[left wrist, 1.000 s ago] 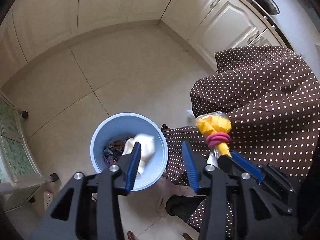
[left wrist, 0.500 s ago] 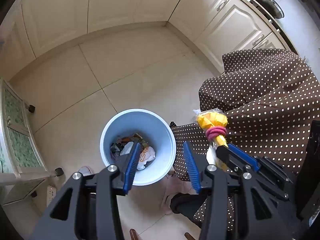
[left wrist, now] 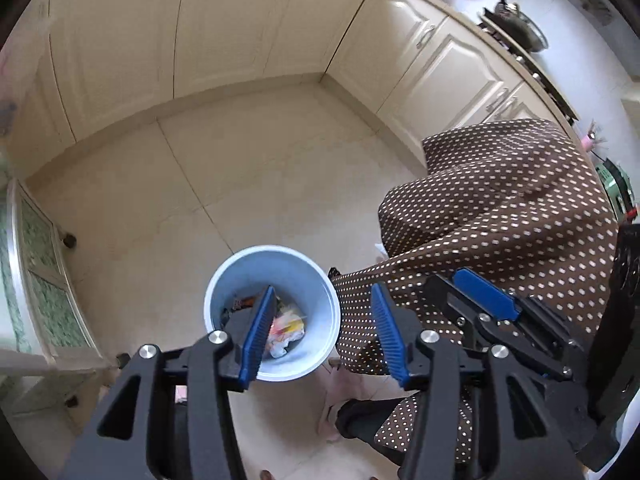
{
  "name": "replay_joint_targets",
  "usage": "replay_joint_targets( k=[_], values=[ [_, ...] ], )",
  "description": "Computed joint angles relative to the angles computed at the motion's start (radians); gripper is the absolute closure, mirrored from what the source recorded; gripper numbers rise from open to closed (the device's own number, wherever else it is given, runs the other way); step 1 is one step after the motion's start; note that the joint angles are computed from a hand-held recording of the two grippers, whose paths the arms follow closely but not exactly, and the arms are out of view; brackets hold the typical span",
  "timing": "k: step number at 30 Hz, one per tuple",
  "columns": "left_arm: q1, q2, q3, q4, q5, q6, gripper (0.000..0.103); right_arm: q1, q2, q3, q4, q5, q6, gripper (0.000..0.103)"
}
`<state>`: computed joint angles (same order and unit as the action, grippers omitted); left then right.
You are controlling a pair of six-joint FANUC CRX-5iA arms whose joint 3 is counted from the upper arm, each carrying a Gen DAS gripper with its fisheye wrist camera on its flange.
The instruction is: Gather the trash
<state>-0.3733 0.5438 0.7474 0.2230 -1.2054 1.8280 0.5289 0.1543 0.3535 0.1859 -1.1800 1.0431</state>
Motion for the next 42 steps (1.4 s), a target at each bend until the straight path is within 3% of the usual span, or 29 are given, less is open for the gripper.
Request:
replay_joint_targets(
  k=[6,14,21,30,37,42],
  values=[
    [-0.044,-0.089,-0.01,-0.056,0.017,-0.041,0.048,0.085,-0.129,-0.082,0.175,-0.041,-0.087,0.057],
    [-0.141,-0.238,-0.035,-0.152,0.037,-0.059,0.035,0.268,-0.36,-0.25,0.473,-0.138,-0.291,0.042],
    [-0.255,-0.343,-0.053,-0.26,0.064,-0.055,0.031,0.462,-0.501,-0.35,0.703,-0.298,-0.47,0.026],
    [-0.418,-0.437,-0.035,-0.455,0.091,0.022,0.019,0.71,-0.582,-0.405,0.968,-0.537,-0.611,0.009],
    [-0.524,-0.485,-0.024,-0.56,0.115,0.032,0.014,0.889,-0.607,-0.419,1.142,-0.709,-0.647,0.007],
    [-0.597,-0.498,-0.007,-0.616,0.132,0.05,0.012,0.966,-0.62,-0.419,1.232,-0.789,-0.642,0.007]
  ],
)
